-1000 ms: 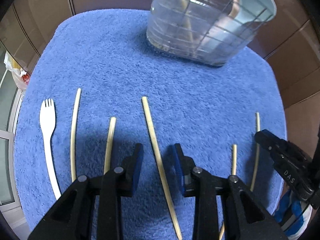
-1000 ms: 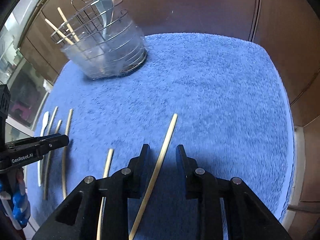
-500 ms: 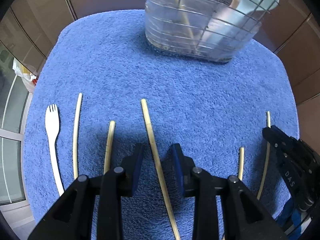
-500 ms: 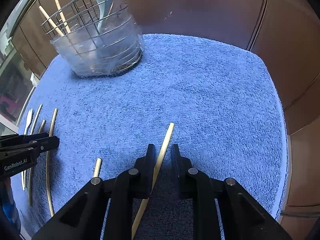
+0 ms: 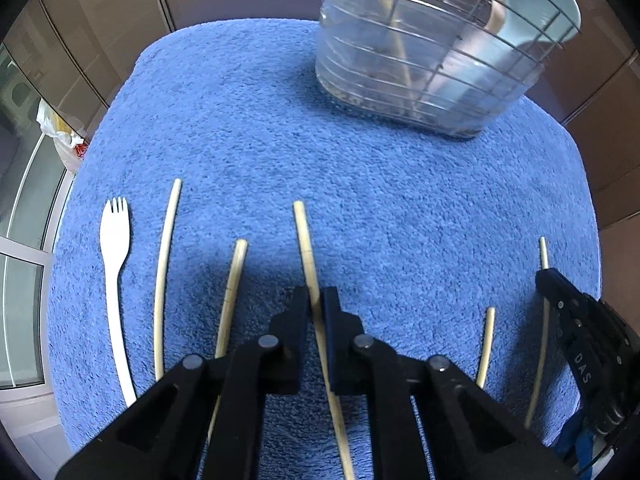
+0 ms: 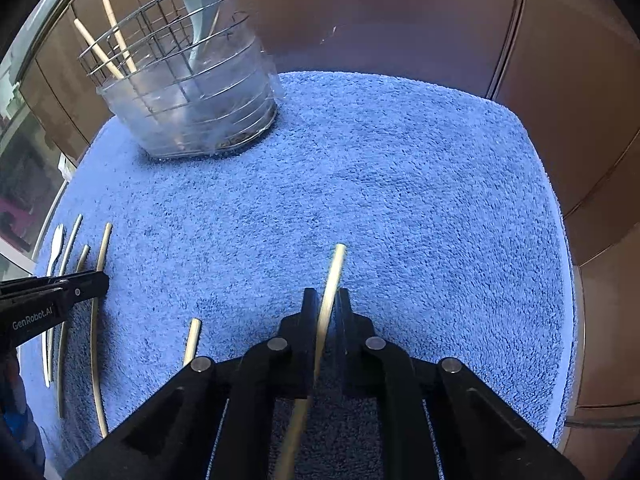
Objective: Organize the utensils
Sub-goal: 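Grasp a chopstick with the left tool while the right tool grasps another chopstick, then drop both held chopsticks into the clear holder while both tools open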
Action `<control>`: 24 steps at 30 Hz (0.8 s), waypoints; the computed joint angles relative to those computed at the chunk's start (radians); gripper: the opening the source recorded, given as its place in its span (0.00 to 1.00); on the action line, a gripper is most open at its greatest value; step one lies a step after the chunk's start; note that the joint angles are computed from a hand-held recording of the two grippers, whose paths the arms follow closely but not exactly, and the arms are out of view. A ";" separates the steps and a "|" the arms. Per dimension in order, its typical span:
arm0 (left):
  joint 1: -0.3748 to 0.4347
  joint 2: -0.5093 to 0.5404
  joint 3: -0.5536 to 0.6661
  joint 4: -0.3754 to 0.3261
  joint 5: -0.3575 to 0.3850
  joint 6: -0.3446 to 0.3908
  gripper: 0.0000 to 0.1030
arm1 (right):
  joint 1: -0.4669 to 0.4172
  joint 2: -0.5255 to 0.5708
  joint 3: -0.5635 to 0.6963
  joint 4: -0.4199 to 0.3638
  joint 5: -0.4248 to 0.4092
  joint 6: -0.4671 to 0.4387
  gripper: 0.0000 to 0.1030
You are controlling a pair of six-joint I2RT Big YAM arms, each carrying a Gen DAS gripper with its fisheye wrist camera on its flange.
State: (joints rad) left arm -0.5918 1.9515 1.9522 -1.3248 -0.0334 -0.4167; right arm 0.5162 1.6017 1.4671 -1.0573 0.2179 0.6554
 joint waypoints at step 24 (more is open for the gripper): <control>0.007 -0.207 -0.246 0.256 -0.008 0.020 0.05 | -0.025 -0.154 -0.160 0.179 -0.006 -0.028 0.05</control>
State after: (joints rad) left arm -0.5847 1.7445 1.7062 -1.0693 -0.0419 -0.3965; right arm 0.4916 1.4475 1.3069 -0.8781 0.2122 0.6271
